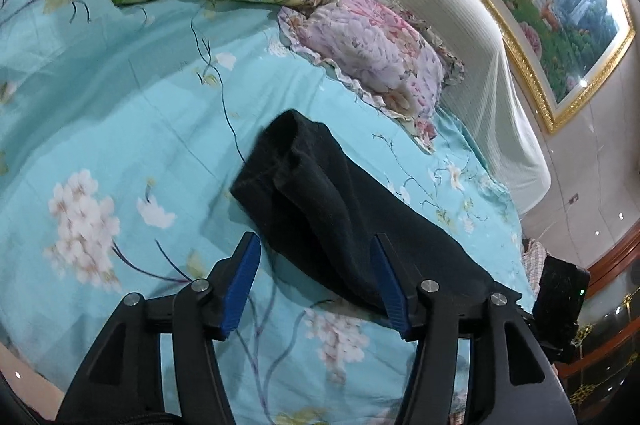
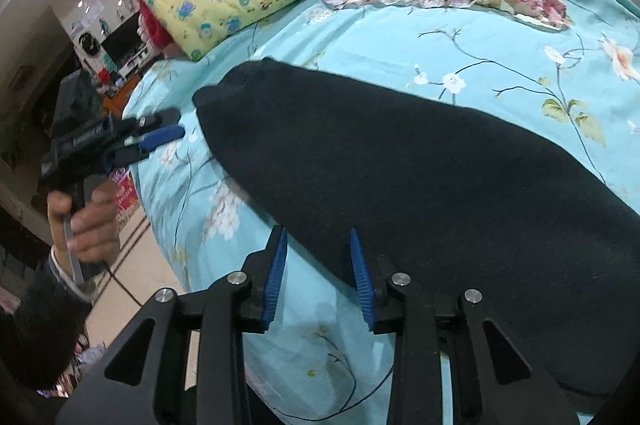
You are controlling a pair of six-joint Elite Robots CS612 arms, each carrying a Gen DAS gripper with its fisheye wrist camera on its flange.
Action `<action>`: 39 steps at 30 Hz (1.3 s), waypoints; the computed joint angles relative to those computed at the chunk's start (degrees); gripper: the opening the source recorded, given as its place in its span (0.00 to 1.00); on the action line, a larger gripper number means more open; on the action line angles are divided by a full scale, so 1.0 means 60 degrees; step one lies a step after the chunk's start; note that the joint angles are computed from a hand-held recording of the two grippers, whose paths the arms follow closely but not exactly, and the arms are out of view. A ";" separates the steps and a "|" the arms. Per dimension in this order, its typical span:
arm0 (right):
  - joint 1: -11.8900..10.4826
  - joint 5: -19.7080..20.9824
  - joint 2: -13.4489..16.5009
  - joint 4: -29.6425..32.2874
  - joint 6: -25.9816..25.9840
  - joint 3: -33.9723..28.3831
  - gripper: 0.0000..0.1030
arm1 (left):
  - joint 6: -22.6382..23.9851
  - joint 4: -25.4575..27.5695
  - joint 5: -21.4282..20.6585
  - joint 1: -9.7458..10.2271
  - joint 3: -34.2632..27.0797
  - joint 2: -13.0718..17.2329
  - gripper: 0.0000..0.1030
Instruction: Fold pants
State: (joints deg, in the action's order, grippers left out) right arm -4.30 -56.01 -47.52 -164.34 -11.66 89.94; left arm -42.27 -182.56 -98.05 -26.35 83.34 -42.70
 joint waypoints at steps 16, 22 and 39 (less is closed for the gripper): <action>-0.0434 -0.0118 0.0504 0.0363 0.1052 -0.1376 0.43 | -0.0025 0.1427 0.0632 -0.0197 -0.0543 0.0188 0.59; -0.0396 -0.0526 0.1347 0.2571 0.0239 -0.3292 0.44 | -0.0095 0.1830 0.0510 -0.0091 -0.0863 0.0400 0.59; 0.0028 -0.1781 0.1508 0.4786 -0.2647 -0.3955 0.11 | 0.0101 0.2034 0.0639 -0.0108 -0.1799 0.1008 0.21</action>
